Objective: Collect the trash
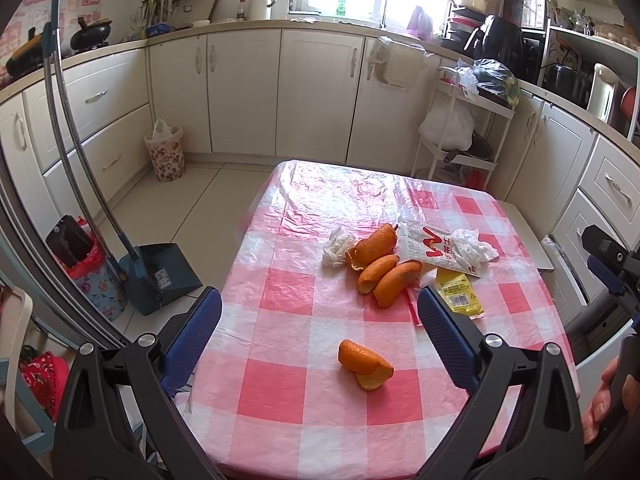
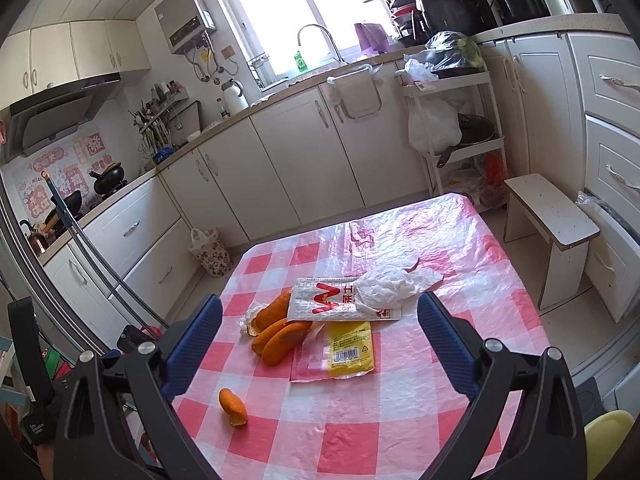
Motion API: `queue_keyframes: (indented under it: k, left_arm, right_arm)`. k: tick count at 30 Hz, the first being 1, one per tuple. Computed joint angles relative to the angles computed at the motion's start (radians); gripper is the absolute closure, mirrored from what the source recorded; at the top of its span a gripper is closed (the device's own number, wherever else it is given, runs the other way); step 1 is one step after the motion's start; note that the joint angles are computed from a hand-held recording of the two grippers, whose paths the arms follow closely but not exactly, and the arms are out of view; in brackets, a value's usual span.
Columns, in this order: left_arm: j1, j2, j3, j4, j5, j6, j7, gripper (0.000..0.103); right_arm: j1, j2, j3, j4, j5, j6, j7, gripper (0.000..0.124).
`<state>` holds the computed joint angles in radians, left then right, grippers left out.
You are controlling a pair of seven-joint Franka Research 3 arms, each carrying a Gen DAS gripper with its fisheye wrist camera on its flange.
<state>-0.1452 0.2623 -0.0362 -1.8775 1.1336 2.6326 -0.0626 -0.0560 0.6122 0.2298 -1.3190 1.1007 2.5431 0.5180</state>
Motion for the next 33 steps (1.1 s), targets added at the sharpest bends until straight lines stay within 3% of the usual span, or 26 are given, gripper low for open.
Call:
queue_keyframes:
  k: [33]
  left_arm:
    - [-0.003,0.000,-0.002,0.002,0.003,-0.015,0.015,0.008]
  right_arm:
    - [-0.002,-0.005,-0.002,-0.004,-0.003,0.005,0.003,0.030]
